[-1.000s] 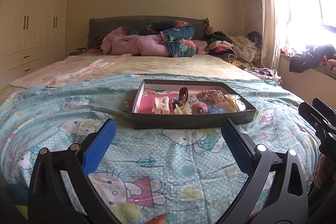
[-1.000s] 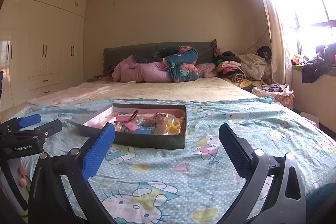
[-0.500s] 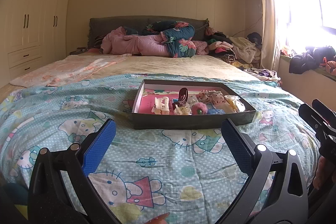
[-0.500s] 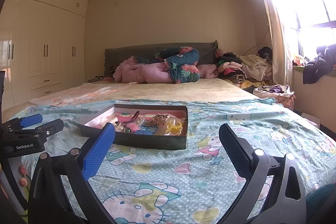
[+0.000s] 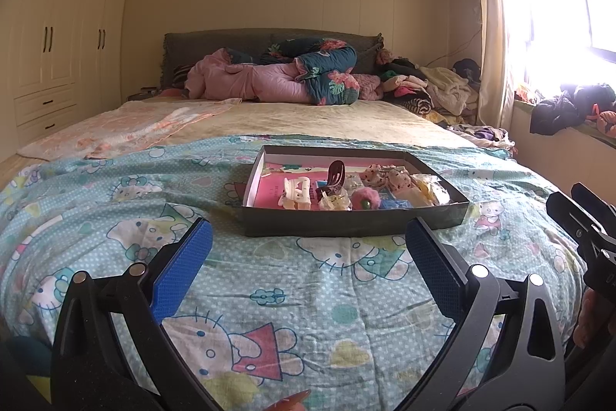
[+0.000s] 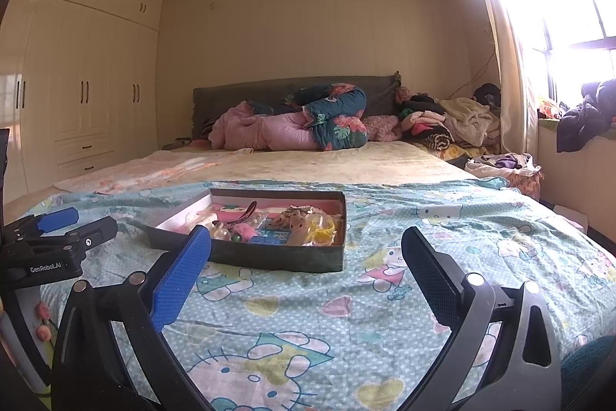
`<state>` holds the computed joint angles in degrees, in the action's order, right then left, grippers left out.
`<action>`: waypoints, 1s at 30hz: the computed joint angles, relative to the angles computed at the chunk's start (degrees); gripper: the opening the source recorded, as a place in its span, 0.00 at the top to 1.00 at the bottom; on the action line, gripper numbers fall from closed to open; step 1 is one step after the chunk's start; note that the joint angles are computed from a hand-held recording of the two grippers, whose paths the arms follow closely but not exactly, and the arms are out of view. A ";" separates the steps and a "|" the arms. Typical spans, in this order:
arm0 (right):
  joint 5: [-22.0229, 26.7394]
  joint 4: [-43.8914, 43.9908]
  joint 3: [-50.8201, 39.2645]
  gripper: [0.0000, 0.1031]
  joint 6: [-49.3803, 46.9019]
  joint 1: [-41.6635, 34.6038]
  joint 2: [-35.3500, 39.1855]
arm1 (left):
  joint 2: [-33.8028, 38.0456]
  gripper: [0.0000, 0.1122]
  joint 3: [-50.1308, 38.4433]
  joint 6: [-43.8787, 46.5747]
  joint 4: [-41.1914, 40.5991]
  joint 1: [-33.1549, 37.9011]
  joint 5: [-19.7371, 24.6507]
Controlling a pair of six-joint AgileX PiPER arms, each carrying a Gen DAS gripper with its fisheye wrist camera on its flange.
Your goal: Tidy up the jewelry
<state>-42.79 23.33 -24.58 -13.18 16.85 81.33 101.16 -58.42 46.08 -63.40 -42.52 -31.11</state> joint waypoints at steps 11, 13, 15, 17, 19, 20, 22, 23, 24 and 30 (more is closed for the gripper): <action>-0.01 0.10 -0.05 0.06 -0.08 0.03 0.01 | -0.23 0.18 0.30 -0.60 0.44 -0.18 -0.24; 0.11 0.06 -0.07 0.06 -0.05 -0.01 0.01 | -0.23 0.18 0.30 -0.69 0.51 -0.14 -0.22; -0.05 0.32 -0.02 0.06 -0.26 0.15 -0.08 | -0.25 0.18 0.34 -0.76 0.53 -0.16 -0.21; -0.14 0.12 0.10 0.06 -0.10 0.07 -0.05 | -0.25 0.18 0.33 -0.71 0.51 -0.17 -0.20; -0.08 0.23 0.12 0.06 -0.21 0.12 -0.16 | -0.26 0.18 0.35 -0.72 0.50 -0.21 -0.30; -0.16 0.12 0.12 0.06 -0.13 0.09 -0.10 | -0.26 0.18 0.35 -0.80 0.58 -0.17 -0.22; -0.06 0.04 0.07 0.06 -0.07 0.03 -0.05 | -0.23 0.18 0.32 -0.69 0.48 -0.18 -0.24; -0.12 0.16 0.11 0.06 -0.13 0.08 -0.10 | -0.30 0.18 0.38 -0.83 0.62 -0.11 -0.13; -0.15 0.12 0.09 0.06 -0.11 0.07 -0.06 | -0.34 0.18 0.43 -0.96 0.71 -0.13 -0.14; -0.13 0.19 0.14 0.06 -0.12 0.11 -0.19 | -0.27 0.18 0.39 -0.92 0.75 -0.10 -0.19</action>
<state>-42.92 23.52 -24.44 -13.31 16.96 81.14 100.89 -58.03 45.16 -62.65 -42.62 -31.30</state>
